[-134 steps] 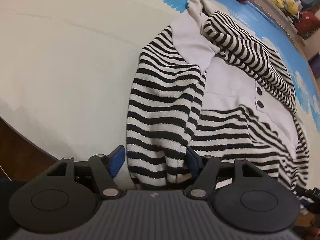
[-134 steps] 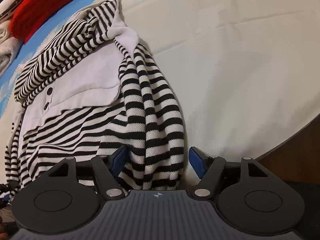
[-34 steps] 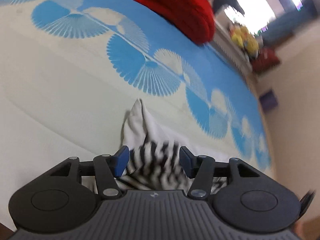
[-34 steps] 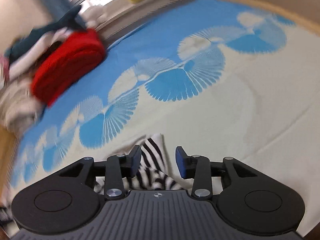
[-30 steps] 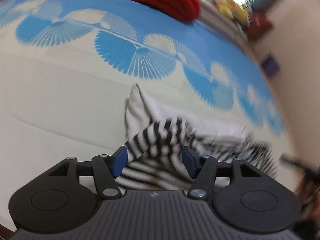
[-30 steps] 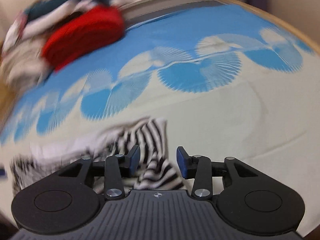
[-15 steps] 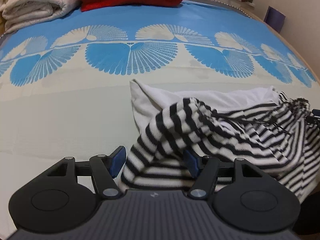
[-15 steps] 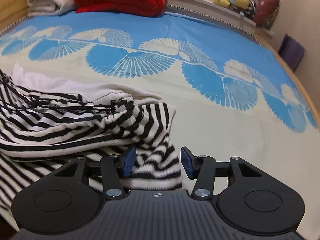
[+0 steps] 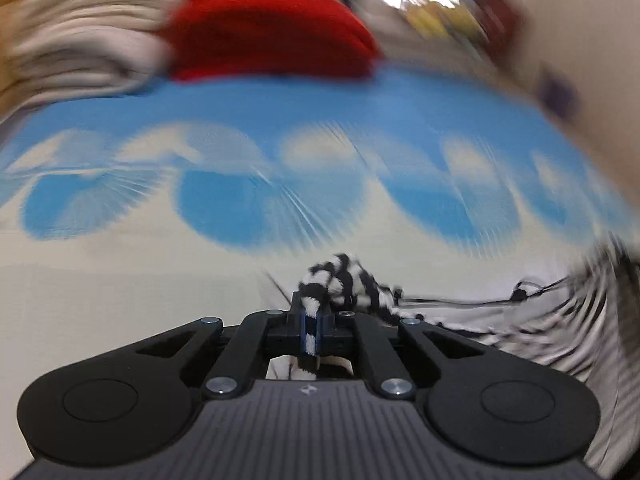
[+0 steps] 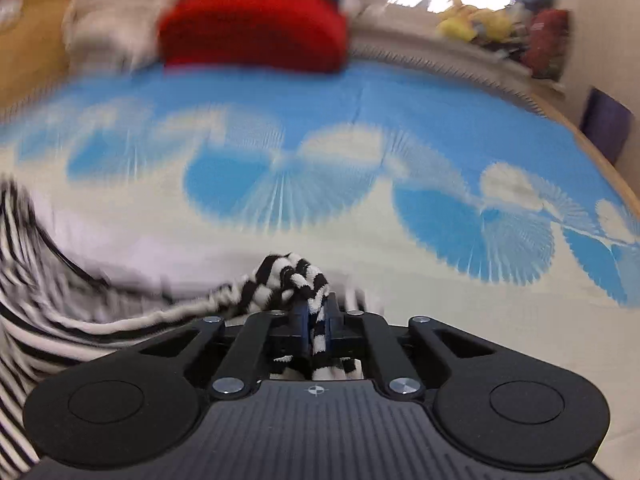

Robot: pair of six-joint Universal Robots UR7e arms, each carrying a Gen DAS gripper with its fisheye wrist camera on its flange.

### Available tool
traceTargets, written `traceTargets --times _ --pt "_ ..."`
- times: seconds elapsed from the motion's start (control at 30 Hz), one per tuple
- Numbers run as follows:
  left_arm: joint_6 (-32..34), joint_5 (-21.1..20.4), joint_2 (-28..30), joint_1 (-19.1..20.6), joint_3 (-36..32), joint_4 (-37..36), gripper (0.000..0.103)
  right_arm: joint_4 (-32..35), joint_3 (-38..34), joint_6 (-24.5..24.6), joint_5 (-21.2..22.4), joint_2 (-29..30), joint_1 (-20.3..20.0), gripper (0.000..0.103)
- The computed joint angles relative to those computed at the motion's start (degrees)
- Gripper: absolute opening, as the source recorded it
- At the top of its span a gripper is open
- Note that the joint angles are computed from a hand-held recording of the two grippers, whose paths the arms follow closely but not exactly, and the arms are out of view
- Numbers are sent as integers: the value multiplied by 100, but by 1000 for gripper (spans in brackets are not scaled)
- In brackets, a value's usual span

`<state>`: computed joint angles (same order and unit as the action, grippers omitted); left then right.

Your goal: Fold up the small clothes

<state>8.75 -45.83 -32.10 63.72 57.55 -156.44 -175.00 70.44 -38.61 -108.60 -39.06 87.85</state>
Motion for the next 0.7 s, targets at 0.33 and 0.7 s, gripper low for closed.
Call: traceTargets --times 0.33,0.7 --pt "-531 303 554 87 -973 438 4 501 -1347 1164 -696 773 108 5" --pt "-1916 336 569 179 -1550 3153 40 2317 -2230 1927 -1637 1186 216 22"
